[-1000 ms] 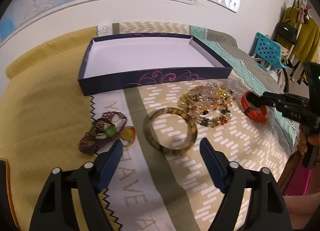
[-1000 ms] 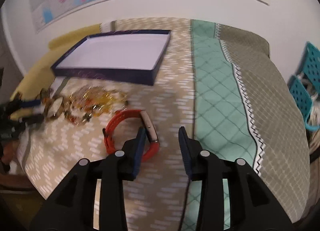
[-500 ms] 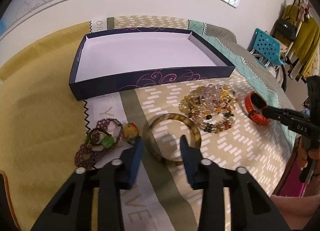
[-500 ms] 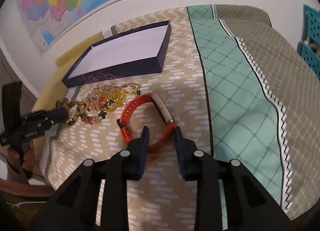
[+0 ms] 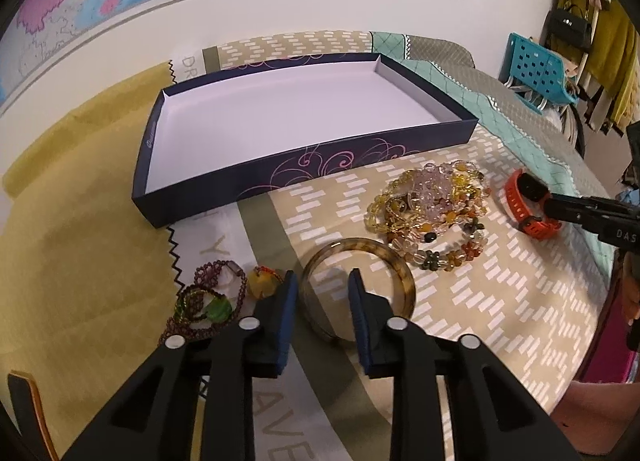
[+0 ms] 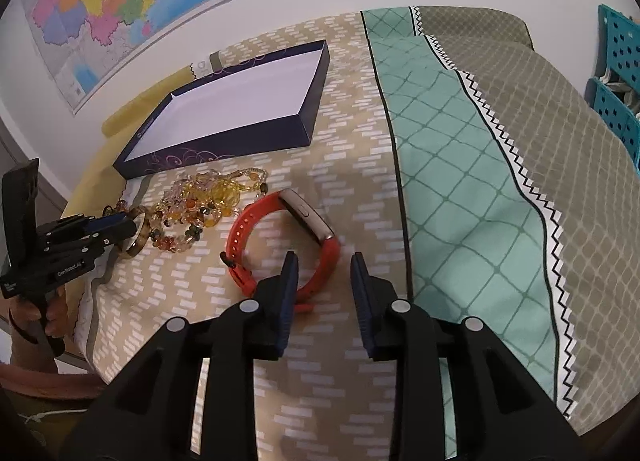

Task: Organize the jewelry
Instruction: 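Grasp the tortoiseshell bangle with the left tool while the right tool grasps the orange watch, then carry the bangle into the navy box with the left tool while the right tool carries the watch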

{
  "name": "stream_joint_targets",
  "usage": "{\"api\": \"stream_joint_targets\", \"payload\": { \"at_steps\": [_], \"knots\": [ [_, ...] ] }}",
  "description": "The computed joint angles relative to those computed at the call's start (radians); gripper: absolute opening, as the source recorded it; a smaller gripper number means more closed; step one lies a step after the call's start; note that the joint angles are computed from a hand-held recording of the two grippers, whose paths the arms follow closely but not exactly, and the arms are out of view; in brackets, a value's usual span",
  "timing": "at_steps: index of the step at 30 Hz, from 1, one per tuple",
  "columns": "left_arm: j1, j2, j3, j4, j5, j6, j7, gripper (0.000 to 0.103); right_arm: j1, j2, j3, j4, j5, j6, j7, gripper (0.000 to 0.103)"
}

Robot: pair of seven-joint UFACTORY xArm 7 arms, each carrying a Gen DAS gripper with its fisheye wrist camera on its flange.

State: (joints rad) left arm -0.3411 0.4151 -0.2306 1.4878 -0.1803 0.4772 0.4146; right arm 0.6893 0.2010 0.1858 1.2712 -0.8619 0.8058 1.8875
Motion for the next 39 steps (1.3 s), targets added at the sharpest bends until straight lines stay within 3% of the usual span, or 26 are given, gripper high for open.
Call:
{"api": "stream_joint_targets", "payload": {
  "at_steps": [2,6,19,27,32,39],
  "knots": [
    [-0.019,-0.003,0.021,-0.012,0.033,-0.027,-0.024,0.007,0.003,0.015,0.000,0.018,0.001,0.017,-0.021,0.019],
    [-0.006,-0.008,0.010,-0.020,0.026,-0.033,-0.021,0.005,0.011,0.028,-0.005,0.043,0.001,0.038,-0.059,0.007],
    [0.058,-0.030,-0.043,-0.007,-0.110,-0.021,0.059,0.005,0.000,0.005,-0.013,0.062,-0.066,0.024,-0.069,0.006],
    [0.065,-0.013,-0.045,0.082,-0.184,-0.011,0.111,0.005,-0.025,0.056,-0.042,0.163,-0.086,-0.023,-0.180,0.006],
    [0.045,0.042,-0.028,0.193,-0.157,-0.014,0.087,0.005,-0.038,0.115,-0.078,0.254,-0.066,-0.057,-0.273,0.006],
    [-0.011,0.235,0.019,0.514,-0.056,0.070,-0.018,0.005,-0.056,0.224,-0.141,0.416,0.016,-0.076,-0.418,0.006]
  ]
}}
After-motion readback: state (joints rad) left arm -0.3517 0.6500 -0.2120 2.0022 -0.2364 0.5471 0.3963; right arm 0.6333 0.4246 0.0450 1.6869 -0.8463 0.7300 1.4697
